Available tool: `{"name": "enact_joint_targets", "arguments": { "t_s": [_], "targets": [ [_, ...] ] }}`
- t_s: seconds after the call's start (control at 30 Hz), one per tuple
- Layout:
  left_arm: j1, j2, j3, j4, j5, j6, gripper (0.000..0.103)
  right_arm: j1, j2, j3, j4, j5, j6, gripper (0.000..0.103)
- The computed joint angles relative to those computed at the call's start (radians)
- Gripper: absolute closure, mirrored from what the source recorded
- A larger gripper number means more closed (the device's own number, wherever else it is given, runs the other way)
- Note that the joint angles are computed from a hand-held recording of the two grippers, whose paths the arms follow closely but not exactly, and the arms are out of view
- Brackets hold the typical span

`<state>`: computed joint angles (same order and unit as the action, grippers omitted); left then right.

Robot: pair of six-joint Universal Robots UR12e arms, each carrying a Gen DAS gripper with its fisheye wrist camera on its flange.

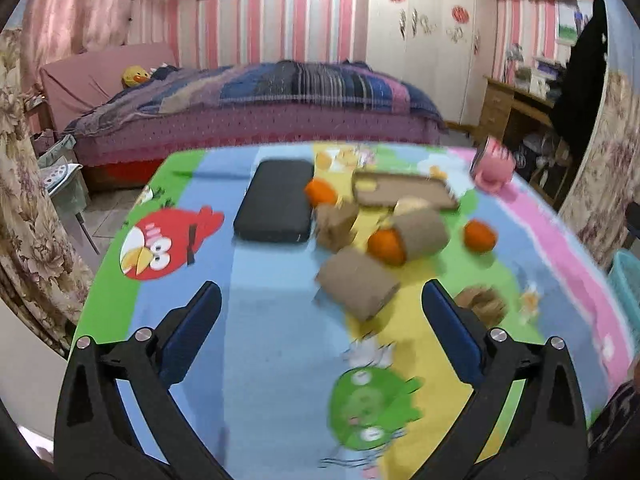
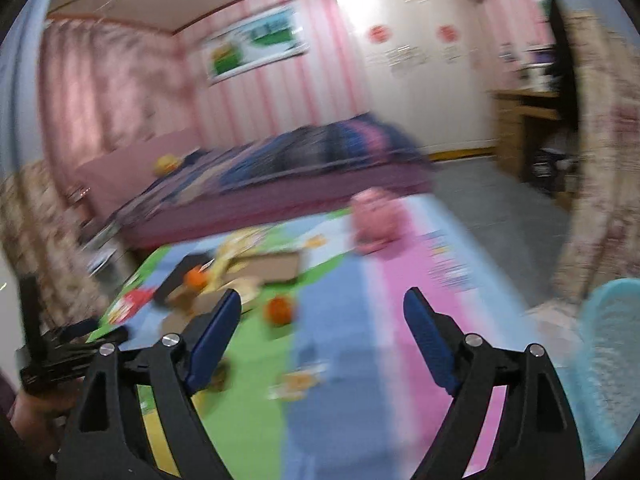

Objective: Collect trash
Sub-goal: 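Grasp a brown cardboard roll with the left gripper while the right grasps a brown stocking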

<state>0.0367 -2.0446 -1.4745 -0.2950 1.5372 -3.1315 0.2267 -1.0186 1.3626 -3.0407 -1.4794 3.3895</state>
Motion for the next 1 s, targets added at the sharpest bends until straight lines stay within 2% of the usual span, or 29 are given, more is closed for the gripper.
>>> {"name": "enact_joint_targets", "arguments": {
  "t_s": [0.07,0.17,0.33,0.43,0.47,0.5,0.53,0.63,0.7,0.83,0.93,1.0],
  "targets": [
    [0.005,-0.005,0.004,-0.026,0.008,0.012,0.006,0.023,0.033,-0.034,0.053,0.048,-0.04,0.021],
    [0.005,-0.008,0.001,-0.029,0.02,-0.006,0.006,0.05,0.07,-0.072,0.12,0.079,-0.076,0.021],
    [0.005,-0.017,0.011,-0.053,0.019,-0.022,0.006,0.08,0.116,-0.152,0.253,0.06,-0.147,0.021],
    [-0.003,-0.034,0.037,-0.097,0.017,-0.002,0.006,0.076,0.135,-0.197,0.336,0.093,-0.17,0.022],
    [-0.007,-0.039,0.045,-0.11,0.024,0.006,0.006,0.075,0.145,-0.224,0.4,0.102,-0.188,0.035],
    [-0.014,-0.047,0.057,-0.129,0.034,0.022,0.006,0.07,0.153,-0.245,0.451,0.129,-0.196,0.062],
    [-0.018,-0.052,0.062,-0.134,0.041,0.029,0.006,0.067,0.154,-0.248,0.469,0.144,-0.194,0.061],
    [-0.029,-0.065,0.08,-0.143,0.055,0.055,0.006,0.062,0.132,-0.205,0.385,0.098,-0.146,0.061],
    [-0.036,-0.074,0.092,-0.142,0.065,0.082,0.006,0.05,0.117,-0.178,0.347,0.123,-0.107,0.061],
    [-0.047,-0.109,0.139,-0.147,0.125,0.161,0.006,0.031,0.093,-0.143,0.307,0.162,-0.084,0.06],
    [-0.034,-0.124,0.176,-0.224,0.068,0.174,0.006,0.021,0.084,-0.128,0.291,0.183,-0.075,0.059],
    [-0.033,-0.12,0.169,-0.216,0.038,0.201,0.023,0.014,0.079,-0.122,0.287,0.187,-0.067,0.059]
  ]
}}
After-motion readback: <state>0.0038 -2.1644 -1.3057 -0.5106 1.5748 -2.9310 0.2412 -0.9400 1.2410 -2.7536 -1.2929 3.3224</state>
